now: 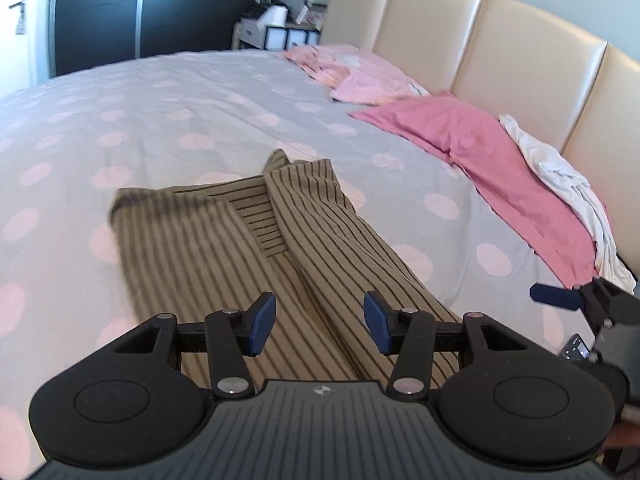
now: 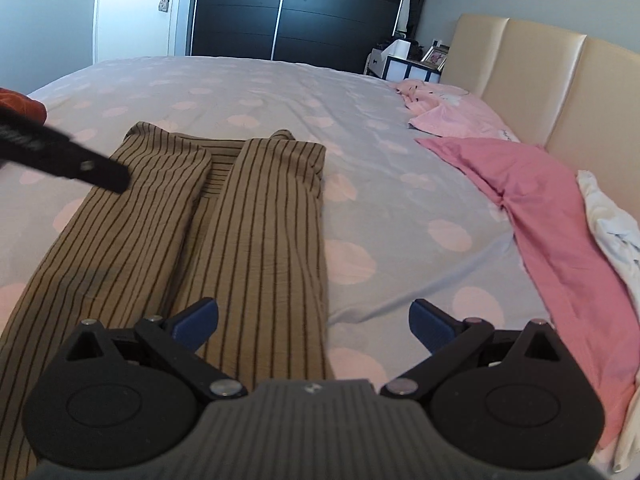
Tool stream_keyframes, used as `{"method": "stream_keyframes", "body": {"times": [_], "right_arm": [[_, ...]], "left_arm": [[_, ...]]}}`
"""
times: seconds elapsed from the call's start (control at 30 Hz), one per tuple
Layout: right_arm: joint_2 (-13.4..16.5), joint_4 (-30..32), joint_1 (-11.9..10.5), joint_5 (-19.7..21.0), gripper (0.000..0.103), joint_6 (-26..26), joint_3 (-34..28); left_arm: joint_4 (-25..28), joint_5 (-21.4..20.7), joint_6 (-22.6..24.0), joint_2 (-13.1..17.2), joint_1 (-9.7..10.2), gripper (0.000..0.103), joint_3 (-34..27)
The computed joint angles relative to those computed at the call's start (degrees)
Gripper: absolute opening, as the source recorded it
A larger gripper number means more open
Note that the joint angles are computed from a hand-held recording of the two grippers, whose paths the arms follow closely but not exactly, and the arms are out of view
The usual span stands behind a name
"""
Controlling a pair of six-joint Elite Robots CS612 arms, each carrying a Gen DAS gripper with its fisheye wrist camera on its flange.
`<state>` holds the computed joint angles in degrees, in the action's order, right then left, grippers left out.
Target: Fold clothes
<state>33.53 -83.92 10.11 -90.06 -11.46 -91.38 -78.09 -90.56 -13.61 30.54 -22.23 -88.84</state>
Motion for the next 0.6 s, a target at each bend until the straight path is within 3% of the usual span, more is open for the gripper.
{"method": "stream_keyframes", "body": {"times": [0.13,0.17,0.23,0.33,0.43,0.6], "right_arm": [[0.25,-1.63,0.13,1.94,0.099,1.28,1.44],[0.18,-2.02,0.14,2.77,0.095,1.70,2.00],[-0.06,-3.02,0.36,3.46,0.075,2.79,3.23],[-0.32,-4.21,0.55,5.18,0.073,4.77,4.79],[-0.65,-4.00,0.76,7.48,0.055,6.31,5.96],[-1.35,-4.04,1.46,8.58,0.055,4.19,8.13]], "left_arm": [[-2.87,-3.27,2.99,-1.09,1.23,0.046,4.77],[-3.79,-4.16,3.30,-1.36,1.56,0.046,5.98],[-6.09,-6.32,3.09,-1.88,2.33,0.046,8.50],[-9.72,-8.61,2.67,-2.84,3.22,0.046,12.61],[-12.03,-10.55,1.60,-4.49,4.16,0.039,17.65],[-14.43,-11.53,1.24,-6.98,5.30,0.038,24.41]]}}
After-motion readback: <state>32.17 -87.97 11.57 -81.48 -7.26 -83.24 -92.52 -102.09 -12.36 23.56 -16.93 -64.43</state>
